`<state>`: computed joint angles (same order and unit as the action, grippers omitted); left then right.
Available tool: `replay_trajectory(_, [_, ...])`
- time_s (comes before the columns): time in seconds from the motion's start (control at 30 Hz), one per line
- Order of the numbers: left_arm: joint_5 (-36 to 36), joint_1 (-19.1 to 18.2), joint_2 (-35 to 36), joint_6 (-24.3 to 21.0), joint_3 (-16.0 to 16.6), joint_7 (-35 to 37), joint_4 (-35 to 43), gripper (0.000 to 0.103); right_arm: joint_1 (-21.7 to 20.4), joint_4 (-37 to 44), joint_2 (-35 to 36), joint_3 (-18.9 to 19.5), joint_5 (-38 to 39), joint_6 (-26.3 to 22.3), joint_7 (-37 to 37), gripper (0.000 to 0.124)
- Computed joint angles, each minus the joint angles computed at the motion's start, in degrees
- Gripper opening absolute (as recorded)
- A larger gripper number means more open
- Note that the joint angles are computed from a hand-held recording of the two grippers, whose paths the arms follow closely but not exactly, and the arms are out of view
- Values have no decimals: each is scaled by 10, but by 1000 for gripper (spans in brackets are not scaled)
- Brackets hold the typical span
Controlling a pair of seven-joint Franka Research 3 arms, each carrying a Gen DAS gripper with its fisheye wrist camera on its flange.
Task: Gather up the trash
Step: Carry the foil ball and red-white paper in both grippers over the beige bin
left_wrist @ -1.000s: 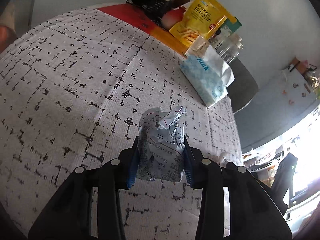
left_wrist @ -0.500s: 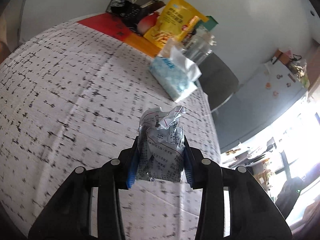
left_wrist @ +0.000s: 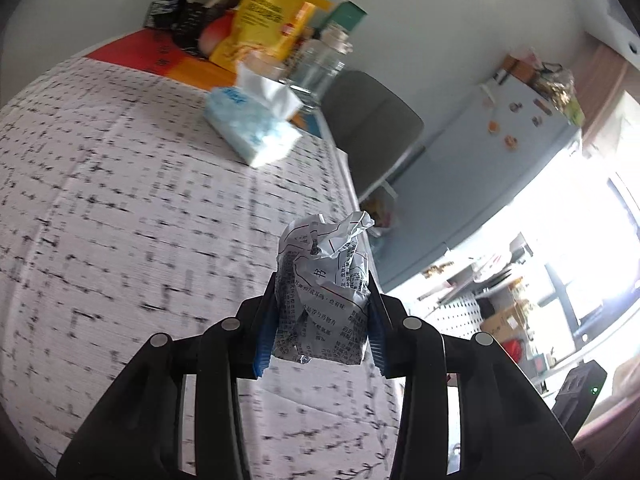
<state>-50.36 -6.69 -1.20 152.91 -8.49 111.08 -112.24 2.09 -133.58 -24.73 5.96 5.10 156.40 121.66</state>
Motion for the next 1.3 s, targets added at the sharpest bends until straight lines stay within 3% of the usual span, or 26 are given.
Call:
replay_trajectory(0.63, [89, -57, 64, -8, -65, -47, 69, 39, -108, -142, -143, -20, -14, -7, 16, 3])
replay_trajectory(1.3, [262, -101, 190, -25, -131, -151, 170, 39, -197, -251, -164, -66, 17, 10, -17, 4])
